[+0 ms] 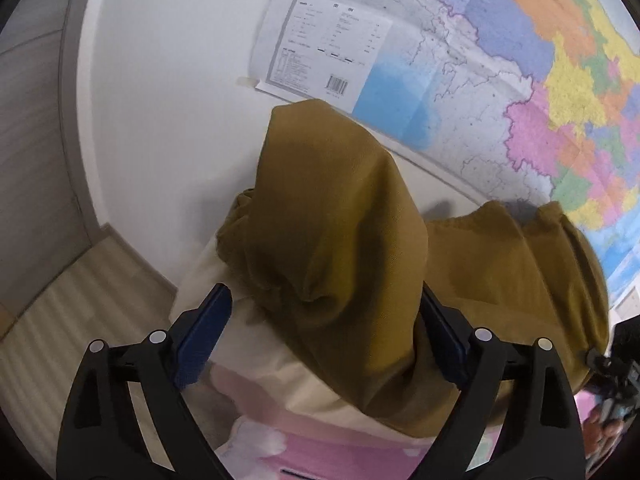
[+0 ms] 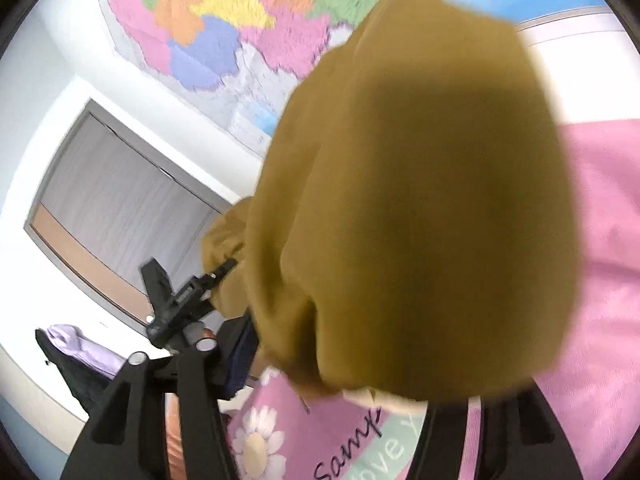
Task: Fold large clothes
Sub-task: 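Set the folded shirt onto the cream pillow and open both grippers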
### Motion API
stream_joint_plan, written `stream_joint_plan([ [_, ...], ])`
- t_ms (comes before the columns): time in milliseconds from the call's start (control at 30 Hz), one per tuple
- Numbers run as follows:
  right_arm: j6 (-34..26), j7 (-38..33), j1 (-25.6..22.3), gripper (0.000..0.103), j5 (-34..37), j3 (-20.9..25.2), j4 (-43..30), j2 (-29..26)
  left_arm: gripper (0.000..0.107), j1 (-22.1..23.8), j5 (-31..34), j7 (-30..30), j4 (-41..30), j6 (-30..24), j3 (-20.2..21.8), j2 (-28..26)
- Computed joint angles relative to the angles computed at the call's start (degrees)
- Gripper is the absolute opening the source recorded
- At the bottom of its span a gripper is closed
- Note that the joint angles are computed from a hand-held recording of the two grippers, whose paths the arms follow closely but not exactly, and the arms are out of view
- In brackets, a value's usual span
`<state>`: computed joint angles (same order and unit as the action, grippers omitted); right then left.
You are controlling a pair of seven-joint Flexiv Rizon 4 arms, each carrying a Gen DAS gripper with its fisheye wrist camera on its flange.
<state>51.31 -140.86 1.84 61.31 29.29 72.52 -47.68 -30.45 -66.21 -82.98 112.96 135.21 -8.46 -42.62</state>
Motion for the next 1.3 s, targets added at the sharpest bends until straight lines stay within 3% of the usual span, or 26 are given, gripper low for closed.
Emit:
stream_joint_plan([
  [67, 1.3, -1.7, -0.3, 0.030, 0.6, 0.3, 1.7, 1.0, 0.098, -2.1, -10.2, 8.0, -3.5, -0.4, -0.8, -0.6],
  [167, 4.1, -1.1, 1.1, 0.026, 0.5, -0.3, 3.2, 1.4, 0.098, -2.2, -16.6, 14.8, -6.9, 3.3, -3.6, -2.2],
  [200, 3.9, 0.0, 1.4, 0.026, 0.2, -0.5, 2.7, 0.9, 0.099, -2.0, -20.2, 19.3, -9.3, 5.1, -5.1, -3.1],
  [300, 2.6, 2.8, 1.2, 0.031, -0.5, -0.5, 2.6, 0.5, 0.099, -1.0, -25.2, 24.6, -12.7, 9.4, -9.0, -4.5],
  [400, 5.4, 1.5, 1.5, 0.038, -1.4, -0.5, 6.3, 3.6, 0.098, -1.1, -28.7, 30.7, -17.0, 17.6, -12.2, -6.5],
  [500, 9.8, 0.0, 3.2, 0.048, -3.7, -1.1, 8.3, 6.6, 0.098, -1.9, -27.3, 28.2, -15.8, 22.6, -13.3, -6.2],
  [600, 14.7, -1.9, 5.0, 0.048, -6.7, -1.6, 12.1, 9.5, 0.098, -3.2, -25.3, 25.3, -14.2, 26.5, -13.6, -5.9],
  [700, 18.6, -7.1, 3.8, 0.048, -7.5, 0.7, 15.7, 11.7, 0.098, -5.0, -22.5, 24.0, -13.2, 30.0, -13.4, -5.9],
  [767, 22.1, -13.4, 1.7, 0.048, -5.7, 3.6, 17.4, 12.7, 0.098, -5.1, -17.7, 22.2, -11.0, 28.0, -13.1, -5.0],
  [867, 27.5, -19.9, 0.0, 0.052, -2.5, 6.7, 17.2, 12.8, 0.098, -5.1, -16.5, 24.6, -13.3, 26.5, -13.5, -5.9],
  [933, 28.3, -18.5, 1.5, 0.052, -3.5, 5.9, 15.7, 12.0, 0.098, -5.3, -18.1, 28.5, -17.1, 27.2, -14.1, -7.8],
  [1133, 33.2, -7.9, 9.1, 0.061, -11.6, 1.2, 13.2, 8.5, 0.098, -3.7, -18.8, 31.9, -22.1, 24.5, -16.1, -10.8],
  [1300, 37.6, -5.5, 10.2, 0.073, -15.5, 2.1, 13.5, 6.2, 0.098, -3.7, -21.9, 36.4, -27.2, 27.3, -18.2, -13.6],
])
